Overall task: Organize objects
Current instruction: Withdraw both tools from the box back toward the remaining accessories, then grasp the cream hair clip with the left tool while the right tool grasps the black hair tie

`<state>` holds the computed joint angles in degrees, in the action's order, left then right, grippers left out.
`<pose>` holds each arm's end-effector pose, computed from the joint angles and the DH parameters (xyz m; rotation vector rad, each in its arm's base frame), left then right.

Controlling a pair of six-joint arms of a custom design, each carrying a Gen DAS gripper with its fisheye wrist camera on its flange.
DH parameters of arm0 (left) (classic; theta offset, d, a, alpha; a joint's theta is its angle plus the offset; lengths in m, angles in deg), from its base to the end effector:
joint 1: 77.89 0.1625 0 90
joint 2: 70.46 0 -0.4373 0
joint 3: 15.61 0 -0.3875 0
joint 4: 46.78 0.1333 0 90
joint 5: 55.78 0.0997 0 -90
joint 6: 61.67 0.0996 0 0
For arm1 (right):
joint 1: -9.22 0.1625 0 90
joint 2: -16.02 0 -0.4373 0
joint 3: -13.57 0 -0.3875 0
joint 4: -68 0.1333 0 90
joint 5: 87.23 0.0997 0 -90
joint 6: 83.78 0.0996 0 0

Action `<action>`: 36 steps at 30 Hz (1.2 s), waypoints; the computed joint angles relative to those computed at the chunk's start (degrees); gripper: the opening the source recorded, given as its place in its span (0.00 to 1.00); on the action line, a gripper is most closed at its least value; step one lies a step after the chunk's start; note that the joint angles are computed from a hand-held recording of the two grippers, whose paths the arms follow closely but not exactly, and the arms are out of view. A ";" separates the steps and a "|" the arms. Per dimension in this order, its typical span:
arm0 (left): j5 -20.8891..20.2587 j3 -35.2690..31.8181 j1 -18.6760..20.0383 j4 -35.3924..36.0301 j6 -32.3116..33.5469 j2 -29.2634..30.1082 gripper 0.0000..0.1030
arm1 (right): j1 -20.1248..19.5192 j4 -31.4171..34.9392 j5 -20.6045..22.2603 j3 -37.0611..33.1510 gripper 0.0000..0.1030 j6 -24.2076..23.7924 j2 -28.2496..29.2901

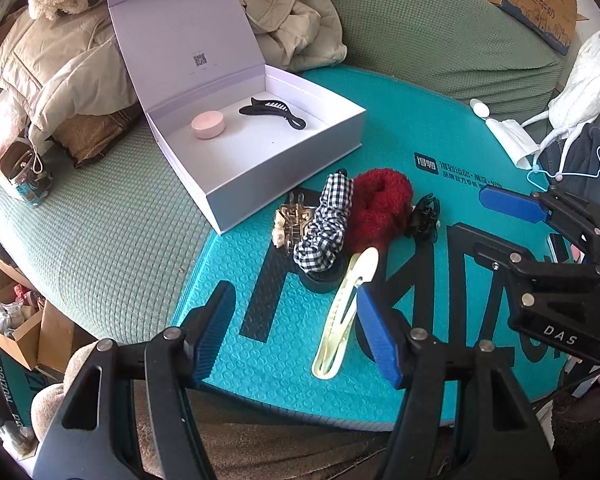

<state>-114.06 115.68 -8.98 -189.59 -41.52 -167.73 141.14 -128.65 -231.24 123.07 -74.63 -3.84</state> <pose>0.0338 -0.4284 0.3314 0.7888 2.4381 -0.4295 0.3908 -0.3563 -0.1032 0.4773 -2.2406 0.8100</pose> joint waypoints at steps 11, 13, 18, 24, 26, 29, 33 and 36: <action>-2.87 -0.24 3.78 -0.57 -1.69 6.36 0.59 | -4.38 -4.62 -0.02 1.87 0.52 0.54 1.71; -2.43 -0.08 3.91 -0.98 -1.87 7.56 0.59 | -5.38 -4.88 0.13 2.23 0.52 1.04 1.75; -1.80 -0.21 4.42 -2.00 -1.96 10.16 0.59 | -7.63 -6.04 0.75 2.54 0.52 0.62 2.24; -1.71 -1.03 5.31 -1.72 -2.58 12.61 0.59 | -10.02 -7.14 2.28 2.47 0.52 -0.37 2.57; -1.45 -1.17 5.51 -2.05 -2.62 13.40 0.59 | -10.52 -7.34 2.24 2.22 0.52 -0.87 2.86; -1.43 -1.20 5.82 -2.59 -2.46 14.11 0.59 | -11.23 -8.26 3.12 2.00 0.52 -1.80 3.09; -1.73 -1.04 6.07 -4.71 -1.98 14.71 0.57 | -11.91 -9.20 4.25 1.88 0.52 -2.65 3.18; -1.80 -0.76 6.23 -6.61 -1.58 15.14 0.56 | -12.34 -9.03 5.06 1.96 0.52 -2.71 3.00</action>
<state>-115.86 114.92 -2.74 -196.20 -43.09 -152.59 128.80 -137.67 -226.18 125.03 -77.35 -0.85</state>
